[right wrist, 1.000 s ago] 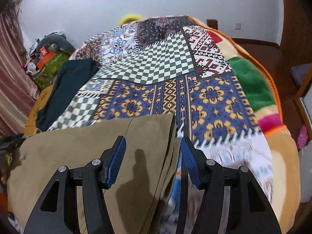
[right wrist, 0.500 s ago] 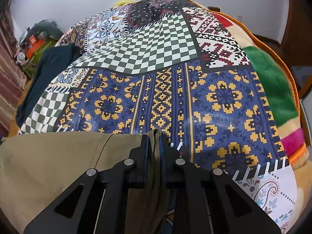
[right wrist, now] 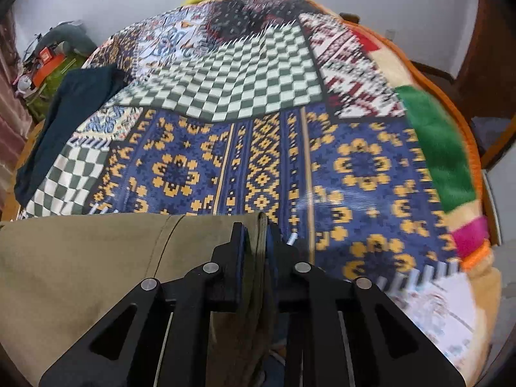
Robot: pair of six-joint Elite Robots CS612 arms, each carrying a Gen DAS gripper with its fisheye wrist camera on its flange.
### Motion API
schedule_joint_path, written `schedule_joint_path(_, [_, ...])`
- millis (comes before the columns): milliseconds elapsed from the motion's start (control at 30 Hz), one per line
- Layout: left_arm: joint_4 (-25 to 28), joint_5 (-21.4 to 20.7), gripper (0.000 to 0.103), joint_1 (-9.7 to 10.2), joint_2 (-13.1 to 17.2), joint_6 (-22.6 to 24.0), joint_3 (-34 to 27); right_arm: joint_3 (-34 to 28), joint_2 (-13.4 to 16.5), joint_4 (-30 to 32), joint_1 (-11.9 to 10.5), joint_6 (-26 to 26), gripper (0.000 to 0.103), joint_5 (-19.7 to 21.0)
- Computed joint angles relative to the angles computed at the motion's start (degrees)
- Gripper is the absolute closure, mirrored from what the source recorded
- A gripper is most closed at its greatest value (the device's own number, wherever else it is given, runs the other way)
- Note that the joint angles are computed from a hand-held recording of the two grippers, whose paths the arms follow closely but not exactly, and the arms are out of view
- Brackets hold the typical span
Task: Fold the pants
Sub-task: 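Fold the pants over with the right tool and release both tools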
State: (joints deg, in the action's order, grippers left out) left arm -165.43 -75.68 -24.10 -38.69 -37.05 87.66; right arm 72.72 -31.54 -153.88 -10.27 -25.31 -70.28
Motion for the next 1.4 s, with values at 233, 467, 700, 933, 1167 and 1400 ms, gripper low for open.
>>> schedule_joint_path(233, [-1.0, 3.1, 0.033, -0.96, -2.2, 3.3, 1.5, 7.2, -5.6, -5.6, -1.4, -2.4, 0.086, 8.1])
schedule_joint_path(467, [-2.8, 2.5, 0.013, -2.20, -3.1, 7.9, 1.3, 14.0, -10.8, -7.6, -0.9, -8.7, 0.049, 16.9])
schedule_joint_path(700, [1.6, 0.0, 0.005, -2.47, -1.4, 9.0, -2.1, 15.4, -11.7, -1.6, 0.9, -13.0, 0.028, 21.5])
schedule_joint_path(933, [9.5, -5.8, 0.005, -1.41, 1.3, 7.9, -5.3, 12.3, -9.6, 12.9, 2.9, -17.2, 0.028, 16.1])
schedule_joint_path(1167, [8.3, -2.7, 0.004, -3.02, 0.0, 12.0, -1.9, 15.0, -10.4, 14.3, 2.4, -21.3, 0.025, 12.4])
schedule_joint_path(1400, [5.2, -0.2, 0.004, -4.26, -1.8, 10.4, 1.9, 19.7, -12.7, 8.8, 0.6, -19.9, 0.025, 12.7])
